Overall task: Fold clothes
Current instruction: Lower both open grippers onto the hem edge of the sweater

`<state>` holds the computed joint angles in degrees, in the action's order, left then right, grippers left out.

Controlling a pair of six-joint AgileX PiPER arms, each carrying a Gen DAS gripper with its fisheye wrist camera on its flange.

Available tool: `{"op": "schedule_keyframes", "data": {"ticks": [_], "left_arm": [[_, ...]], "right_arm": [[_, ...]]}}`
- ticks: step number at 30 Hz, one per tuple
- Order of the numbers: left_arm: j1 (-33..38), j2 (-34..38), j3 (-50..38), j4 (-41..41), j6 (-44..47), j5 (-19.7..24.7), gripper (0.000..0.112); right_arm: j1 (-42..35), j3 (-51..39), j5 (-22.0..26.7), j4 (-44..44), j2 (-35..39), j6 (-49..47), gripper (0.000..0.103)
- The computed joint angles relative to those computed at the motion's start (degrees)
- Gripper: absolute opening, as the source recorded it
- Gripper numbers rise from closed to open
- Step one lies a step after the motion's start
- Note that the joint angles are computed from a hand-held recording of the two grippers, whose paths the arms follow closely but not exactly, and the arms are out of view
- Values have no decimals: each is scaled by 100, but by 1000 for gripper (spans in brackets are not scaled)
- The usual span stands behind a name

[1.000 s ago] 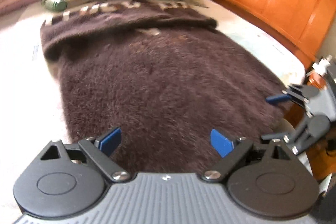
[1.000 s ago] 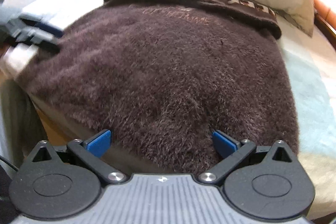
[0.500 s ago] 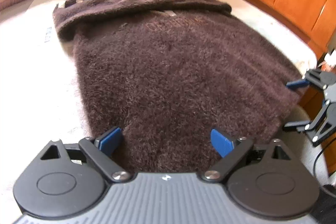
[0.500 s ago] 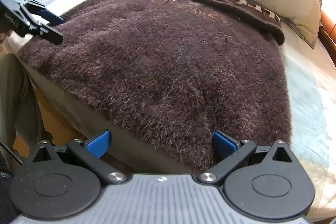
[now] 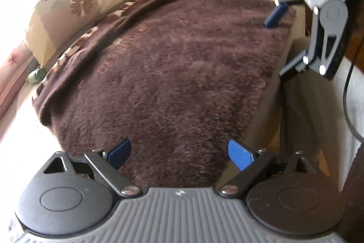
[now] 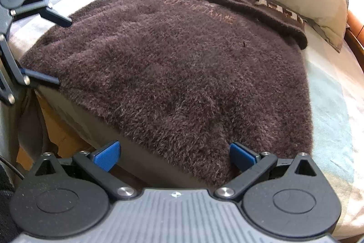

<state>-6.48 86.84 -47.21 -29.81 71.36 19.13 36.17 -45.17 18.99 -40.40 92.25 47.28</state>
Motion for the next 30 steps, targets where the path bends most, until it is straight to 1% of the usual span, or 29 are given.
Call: {"op": "schedule_keyframes", "data": {"ticks": [4,7,9,12,15,17,21,24,26,28,30], "left_arm": [[-250,73,107,227,-261,-263,92],[-469,144,176,829,-841,-552,92],[-589,209,199,1284,-1236,-693,92],[-726,229,238,1799,-1697,-731,92],[-804,174,260,1673,-1540,-660,92],[-839,152,244,1543,-1399,-658,92],[-916,154,157,1548,-1476,-656,92],[-964,160,109,1491,-1481,-679,92],[-966,190,38,1281,-1295,-620,92],[-955,216,-41,976,-1030,-469,92],[-989,226,-66,748,-822,-442,92]], "right_arm": [[36,55,43,-125,-53,57,103],[46,108,28,-279,-99,171,103],[129,119,116,-757,-92,589,103],[310,137,354,-1718,-49,1400,103],[515,148,650,-2573,40,1949,103],[656,135,855,-2998,163,2097,103],[900,64,1150,-3450,492,1932,103],[1043,74,1343,-3724,531,2034,103],[1110,103,1458,-3936,442,2262,103],[1094,116,1479,-4154,332,2494,103],[1056,95,1533,-4345,305,2699,103]]}}
